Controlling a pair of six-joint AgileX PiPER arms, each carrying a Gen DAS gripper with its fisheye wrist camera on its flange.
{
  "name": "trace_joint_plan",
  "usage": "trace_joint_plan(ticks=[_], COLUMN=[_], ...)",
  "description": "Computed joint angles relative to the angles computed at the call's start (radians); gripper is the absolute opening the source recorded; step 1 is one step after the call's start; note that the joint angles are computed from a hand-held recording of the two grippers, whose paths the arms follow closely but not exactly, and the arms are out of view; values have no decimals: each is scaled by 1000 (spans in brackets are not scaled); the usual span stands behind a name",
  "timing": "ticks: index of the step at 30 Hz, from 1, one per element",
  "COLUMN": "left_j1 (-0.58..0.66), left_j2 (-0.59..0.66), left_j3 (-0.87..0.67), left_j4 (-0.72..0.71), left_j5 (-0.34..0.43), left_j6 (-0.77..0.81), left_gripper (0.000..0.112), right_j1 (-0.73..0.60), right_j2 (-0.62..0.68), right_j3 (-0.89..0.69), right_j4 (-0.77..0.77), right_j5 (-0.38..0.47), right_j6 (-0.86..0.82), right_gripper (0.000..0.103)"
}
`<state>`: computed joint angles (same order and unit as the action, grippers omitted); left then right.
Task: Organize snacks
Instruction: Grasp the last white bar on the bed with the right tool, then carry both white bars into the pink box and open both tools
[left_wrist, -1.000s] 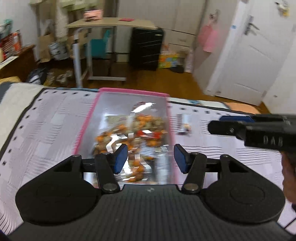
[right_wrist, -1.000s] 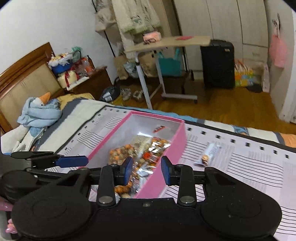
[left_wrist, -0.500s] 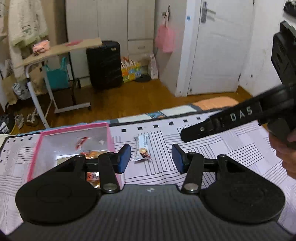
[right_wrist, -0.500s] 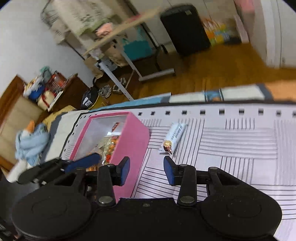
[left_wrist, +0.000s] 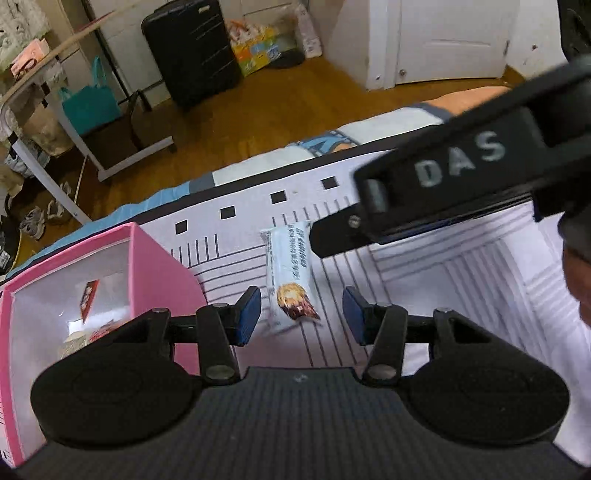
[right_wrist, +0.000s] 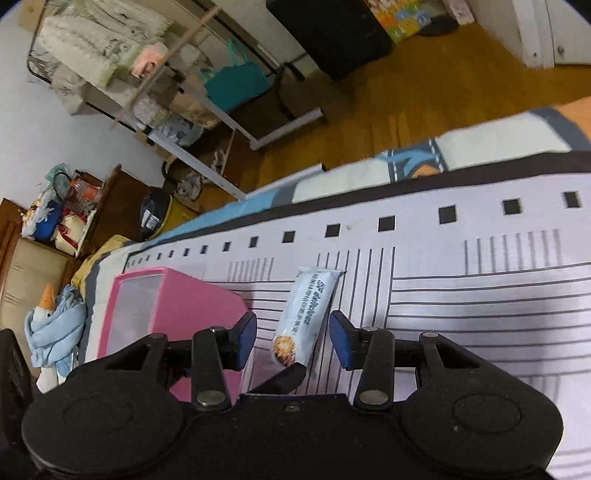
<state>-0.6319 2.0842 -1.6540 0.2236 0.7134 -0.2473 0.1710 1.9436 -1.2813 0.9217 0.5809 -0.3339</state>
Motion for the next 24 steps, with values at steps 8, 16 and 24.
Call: trace_joint_plan(ticks=[8, 16, 24], left_j1=[27, 42, 58], left_j2=[105, 158, 74], left_j3=[-116, -181, -66], left_j4=[-50, -96, -208], left_j5=[62, 151, 129], left_j6=[15, 17, 90], left_gripper=[40, 26, 26], right_j1=[7, 47, 67], right_j2=[112, 132, 19], right_j3=[-16, 8, 193], right_j4=[206, 239, 418], right_j5=[-15, -64, -116], right_j6=[-171, -213, -379], right_gripper=[49, 38, 29])
